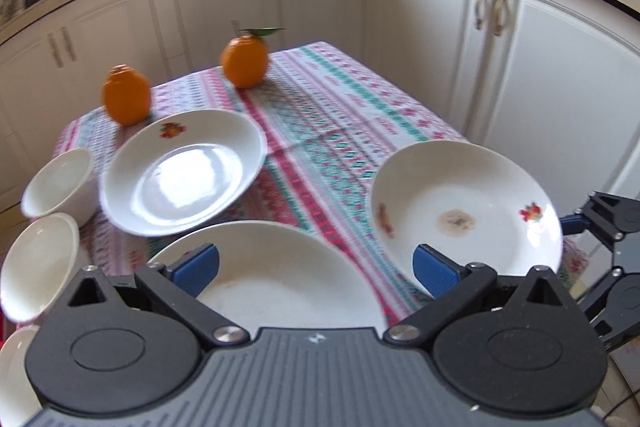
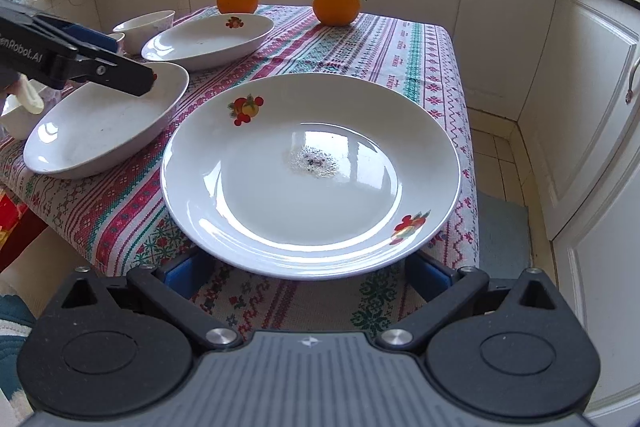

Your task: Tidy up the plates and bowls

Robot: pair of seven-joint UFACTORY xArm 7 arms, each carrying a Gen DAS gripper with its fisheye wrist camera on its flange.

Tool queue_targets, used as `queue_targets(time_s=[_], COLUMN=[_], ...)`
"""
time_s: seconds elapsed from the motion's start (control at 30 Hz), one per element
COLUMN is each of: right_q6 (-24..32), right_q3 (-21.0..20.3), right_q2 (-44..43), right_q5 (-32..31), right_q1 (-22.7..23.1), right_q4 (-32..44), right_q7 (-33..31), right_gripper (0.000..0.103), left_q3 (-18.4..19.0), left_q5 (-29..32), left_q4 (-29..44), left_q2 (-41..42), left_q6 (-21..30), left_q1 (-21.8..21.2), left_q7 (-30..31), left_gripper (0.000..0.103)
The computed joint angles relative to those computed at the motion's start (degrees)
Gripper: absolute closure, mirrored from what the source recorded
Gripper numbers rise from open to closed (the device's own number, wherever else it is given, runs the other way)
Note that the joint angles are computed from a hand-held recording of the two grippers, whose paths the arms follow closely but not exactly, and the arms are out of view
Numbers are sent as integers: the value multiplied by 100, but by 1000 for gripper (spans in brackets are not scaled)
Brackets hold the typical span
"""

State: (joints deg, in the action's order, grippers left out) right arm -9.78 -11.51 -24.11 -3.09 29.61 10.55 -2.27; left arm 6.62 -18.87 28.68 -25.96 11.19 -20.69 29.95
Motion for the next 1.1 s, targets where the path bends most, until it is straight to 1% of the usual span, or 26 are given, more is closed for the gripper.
queue_targets(time_s=[0.07, 0.1, 0.13, 0.17, 0.23, 0.27, 0.33, 0.43, 0.5, 0.6, 0.67, 0.83, 0.9, 1.0, 1.07, 1.1], right_q6=[-288, -414, -557, -681, -968, -1100, -1233, -1384, -1416, -1498, -1523, -1568, -1567, -1456, -1403, -1394], right_q3=[-418, -590, -782, -880, -982, -1011, -1025, -733, -641, -777, -884, -874, -942, -1079, -1182, -1189], right_q2=[18, 34, 65, 76, 157, 203, 274, 390, 398, 425, 418, 470, 479, 501, 518, 539], right_q5=[-146, -249, -383, -493, -686, -775, -939, -967, -1085, -1500, -1803, -2344, -2644, -3146, -3486, -3617], right_q1=[287, 391, 502, 537, 546, 535, 475, 188, 50, -13, -46, -264, -316, -339, -343, -370], right_q4=[-100, -138, -171, -217, -292, -320, -330, -330, -342, -351, -356, -309, -283, -164, -89, -55], right_q7=[-111, -125, -121, -85, -1, 50, 152, 289, 383, 561, 702, 1018, 1176, 1471, 1683, 1768], right_gripper=[0, 0, 0, 0, 0, 0, 0, 0, 0, 0, 0, 0, 0, 0, 0, 0], left_q3=[315, 371, 351, 263, 100, 26, 57, -163, -325, -468, -598, -931, -1059, -1180, -1233, -1258], left_q5=[-255, -391, -485, -513, -570, -605, -927, -919, -831, -997, -966, -845, -842, -864, -861, -882], left_q4=[251, 390, 540, 674, 934, 1040, 1324, 1616, 1819, 2201, 2418, 2927, 3072, 3268, 3367, 3387], left_q2=[140, 214, 323, 434, 669, 767, 1014, 1347, 1569, 1944, 2181, 2733, 2862, 3011, 3089, 3103], left_q6=[265, 433, 587, 724, 983, 1109, 1496, 1715, 1832, 2134, 2252, 2508, 2651, 2913, 3025, 3046], left_q1=[-418, -507, -519, -453, -334, -270, -284, -85, 54, 208, 347, 705, 838, 979, 1035, 1058], left_q7=[389, 519, 615, 643, 702, 711, 968, 1007, 1047, 1332, 1365, 1406, 1427, 1528, 1531, 1561], left_gripper=[1, 1, 1, 1, 1, 1, 1, 1, 1, 1, 1, 3, 5, 10, 16, 16])
